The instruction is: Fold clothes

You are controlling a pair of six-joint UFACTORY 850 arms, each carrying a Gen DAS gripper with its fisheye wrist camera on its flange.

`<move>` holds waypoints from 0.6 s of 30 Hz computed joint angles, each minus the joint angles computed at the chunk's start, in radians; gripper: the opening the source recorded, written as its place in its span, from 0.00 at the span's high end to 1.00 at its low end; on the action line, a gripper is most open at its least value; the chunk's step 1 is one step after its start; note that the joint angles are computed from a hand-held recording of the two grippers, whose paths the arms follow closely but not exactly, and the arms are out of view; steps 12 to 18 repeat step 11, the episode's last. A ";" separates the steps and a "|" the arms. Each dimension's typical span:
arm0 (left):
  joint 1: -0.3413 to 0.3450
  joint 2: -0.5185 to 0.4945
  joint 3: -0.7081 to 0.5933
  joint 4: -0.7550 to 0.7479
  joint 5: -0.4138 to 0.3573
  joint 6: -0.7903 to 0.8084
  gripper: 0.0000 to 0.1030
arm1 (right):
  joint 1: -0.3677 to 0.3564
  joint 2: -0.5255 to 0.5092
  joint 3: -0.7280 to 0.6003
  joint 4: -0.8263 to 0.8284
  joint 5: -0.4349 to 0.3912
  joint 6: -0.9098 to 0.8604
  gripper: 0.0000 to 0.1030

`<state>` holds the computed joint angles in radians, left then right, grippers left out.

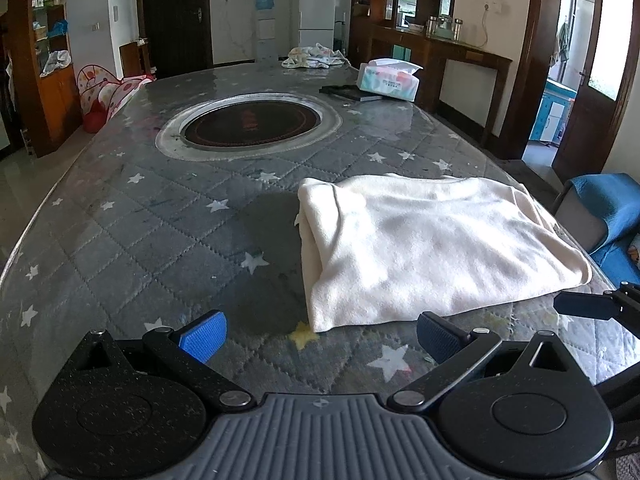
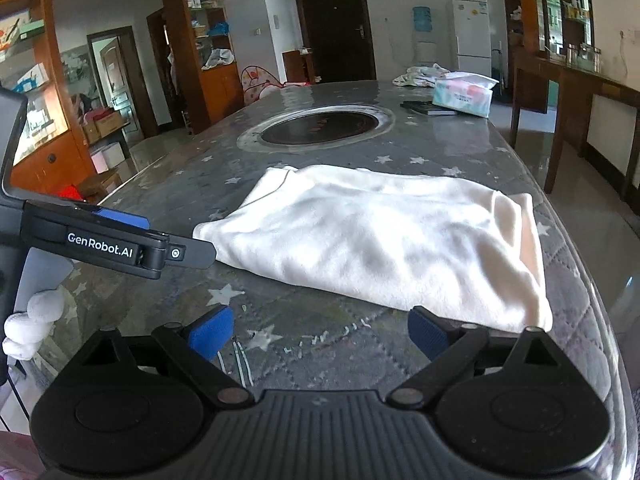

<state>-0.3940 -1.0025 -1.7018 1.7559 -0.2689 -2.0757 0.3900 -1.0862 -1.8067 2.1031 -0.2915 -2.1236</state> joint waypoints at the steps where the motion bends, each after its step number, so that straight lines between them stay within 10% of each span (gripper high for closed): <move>1: -0.001 0.001 0.003 0.004 0.000 -0.005 0.00 | -0.001 0.003 0.005 0.003 -0.005 0.001 0.03; 18: -0.008 0.016 0.028 0.052 -0.010 -0.054 0.00 | 0.002 0.016 0.027 0.064 -0.004 -0.057 0.00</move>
